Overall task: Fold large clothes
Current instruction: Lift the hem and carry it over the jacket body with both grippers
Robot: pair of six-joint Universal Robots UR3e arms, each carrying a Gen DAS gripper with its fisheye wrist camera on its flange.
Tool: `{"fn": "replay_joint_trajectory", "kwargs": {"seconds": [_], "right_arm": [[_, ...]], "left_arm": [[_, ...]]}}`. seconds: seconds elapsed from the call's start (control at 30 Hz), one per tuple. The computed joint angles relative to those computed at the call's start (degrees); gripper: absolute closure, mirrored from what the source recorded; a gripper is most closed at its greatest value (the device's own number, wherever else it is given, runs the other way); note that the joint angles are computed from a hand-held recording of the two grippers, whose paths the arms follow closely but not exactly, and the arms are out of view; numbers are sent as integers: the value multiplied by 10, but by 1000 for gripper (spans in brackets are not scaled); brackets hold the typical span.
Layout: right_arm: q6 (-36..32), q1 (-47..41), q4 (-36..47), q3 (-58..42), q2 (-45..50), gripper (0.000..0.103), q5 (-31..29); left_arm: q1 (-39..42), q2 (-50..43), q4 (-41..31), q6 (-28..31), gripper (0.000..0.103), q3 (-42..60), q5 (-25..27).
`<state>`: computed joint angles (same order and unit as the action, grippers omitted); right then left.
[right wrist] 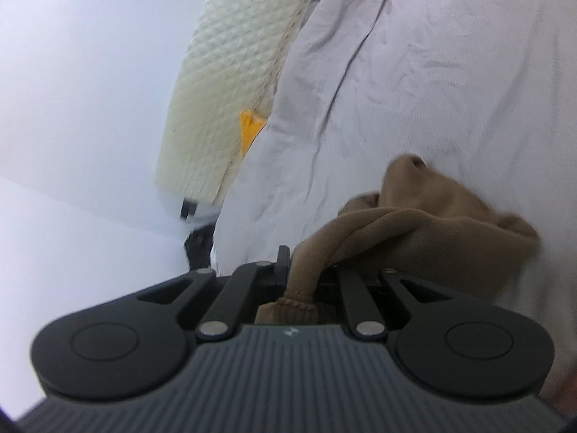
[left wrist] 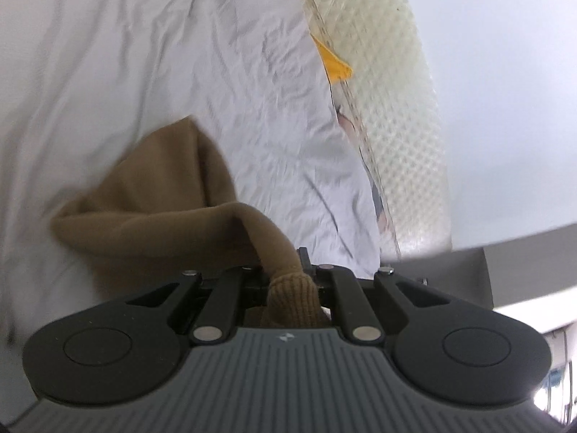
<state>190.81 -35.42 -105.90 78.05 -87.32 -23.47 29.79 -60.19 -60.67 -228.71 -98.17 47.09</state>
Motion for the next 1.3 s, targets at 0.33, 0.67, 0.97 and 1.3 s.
{"fn": "replay_joint_trajectory", "kwargs": {"seconds": [0.33,0.67,0.97,1.3], "right_arm": [[284,155,-202,-271,329,93,-177],[303,192,-195,-456,545,93,-185],[294,190,-162,-516,584,93,-166],[294,179,-178,-473,564,93,-149]], "left_arm": [[-148,-428,133,-97,91,275,167],[-145,-695,177,-64,90,411,152],[-138,-774,130,27,85,508,107],[-48,-684,126,62,30,402,-21]]}}
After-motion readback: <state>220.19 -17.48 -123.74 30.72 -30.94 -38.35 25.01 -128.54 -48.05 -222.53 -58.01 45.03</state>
